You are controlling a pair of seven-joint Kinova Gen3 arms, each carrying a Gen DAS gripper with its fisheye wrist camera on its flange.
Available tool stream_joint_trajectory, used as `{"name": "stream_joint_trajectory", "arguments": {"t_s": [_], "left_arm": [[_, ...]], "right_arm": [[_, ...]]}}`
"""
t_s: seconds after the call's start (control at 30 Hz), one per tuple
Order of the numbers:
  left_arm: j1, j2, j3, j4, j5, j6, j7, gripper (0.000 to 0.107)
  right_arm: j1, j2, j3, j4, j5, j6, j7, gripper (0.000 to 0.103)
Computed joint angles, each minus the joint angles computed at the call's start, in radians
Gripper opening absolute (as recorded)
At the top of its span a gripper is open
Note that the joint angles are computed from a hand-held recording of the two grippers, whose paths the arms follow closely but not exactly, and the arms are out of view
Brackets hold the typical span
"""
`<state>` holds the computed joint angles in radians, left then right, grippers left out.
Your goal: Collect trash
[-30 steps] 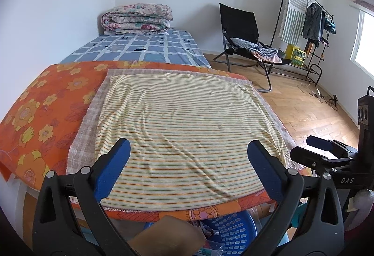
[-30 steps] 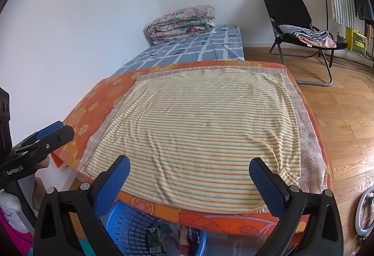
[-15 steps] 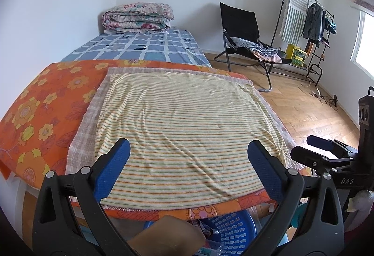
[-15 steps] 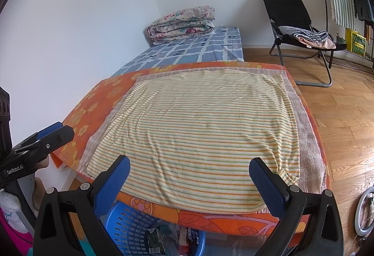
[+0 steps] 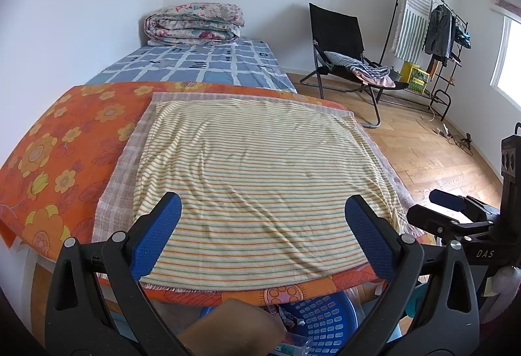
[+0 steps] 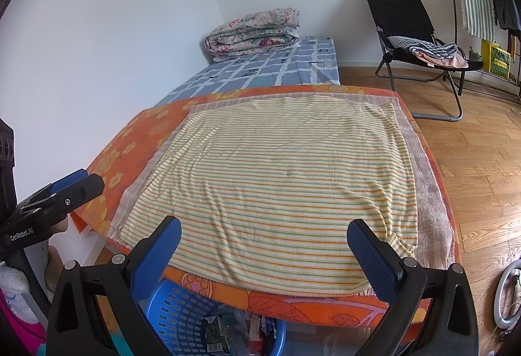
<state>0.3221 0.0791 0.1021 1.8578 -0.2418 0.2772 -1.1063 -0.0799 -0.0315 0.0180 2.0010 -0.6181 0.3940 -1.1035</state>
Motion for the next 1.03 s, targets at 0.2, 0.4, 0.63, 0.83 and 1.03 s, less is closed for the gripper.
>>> {"name": "stream_joint_trajectory", "arguments": {"t_s": [0.2, 0.4, 0.63, 0.83, 1.03], "left_arm": [[-0.002, 0.0, 0.001, -0.001, 0.003, 0.002, -0.005, 0.102], [-0.003, -0.004, -0.002, 0.004, -0.015, 0.003, 0.012, 0.102], [-0.012, -0.001, 0.001, -0.002, 0.004, 0.024, -0.009, 0.102], [0.005, -0.001, -0.01, -0.005, -0.06, 0.034, 0.066, 0.102], [0.026, -0.007, -0.018, 0.002, -0.168, 0.037, 0.172, 0.102]], "right_arm": [[-0.001, 0.0, 0.0, 0.0, 0.002, 0.0, -0.001, 0.103], [-0.001, 0.0, 0.0, 0.0, 0.002, -0.001, -0.002, 0.103], [-0.002, -0.005, 0.0, 0.008, 0.003, -0.001, 0.001, 0.103], [-0.007, -0.005, 0.001, 0.013, 0.007, -0.005, -0.003, 0.103], [-0.009, -0.005, 0.001, 0.013, 0.007, -0.005, -0.004, 0.103]]}}
